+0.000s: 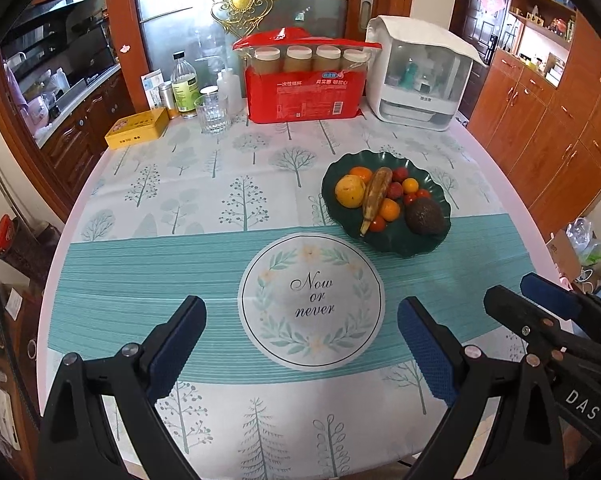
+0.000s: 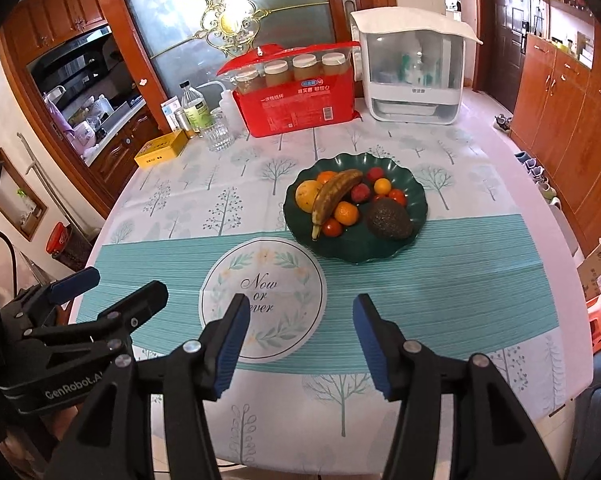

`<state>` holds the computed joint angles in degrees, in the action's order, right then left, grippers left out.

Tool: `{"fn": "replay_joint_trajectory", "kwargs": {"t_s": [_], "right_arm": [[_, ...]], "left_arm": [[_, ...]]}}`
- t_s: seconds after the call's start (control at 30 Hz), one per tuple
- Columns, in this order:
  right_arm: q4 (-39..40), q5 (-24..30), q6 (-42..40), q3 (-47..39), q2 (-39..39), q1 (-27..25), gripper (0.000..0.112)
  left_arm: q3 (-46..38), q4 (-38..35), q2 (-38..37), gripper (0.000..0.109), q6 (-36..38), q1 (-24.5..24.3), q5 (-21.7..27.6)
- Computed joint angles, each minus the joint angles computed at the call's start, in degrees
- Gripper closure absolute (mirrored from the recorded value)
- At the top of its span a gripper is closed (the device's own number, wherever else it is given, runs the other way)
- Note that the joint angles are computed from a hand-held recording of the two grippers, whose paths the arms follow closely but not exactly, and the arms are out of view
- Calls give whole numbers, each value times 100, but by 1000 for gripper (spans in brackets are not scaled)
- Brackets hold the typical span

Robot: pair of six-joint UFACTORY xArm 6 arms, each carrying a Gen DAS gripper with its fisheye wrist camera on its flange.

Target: Organize fruits

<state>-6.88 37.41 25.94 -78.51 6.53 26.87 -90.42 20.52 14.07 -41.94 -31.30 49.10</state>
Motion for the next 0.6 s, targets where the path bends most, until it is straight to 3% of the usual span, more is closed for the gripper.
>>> {"fn": "replay_joint_trajectory", "kwargs": {"t_s": [0.6], "right_arm": [[91,135,-343,-239,203,84,58]], "left_arm": [[152,-1,-128,12,-217,22,180]]}}
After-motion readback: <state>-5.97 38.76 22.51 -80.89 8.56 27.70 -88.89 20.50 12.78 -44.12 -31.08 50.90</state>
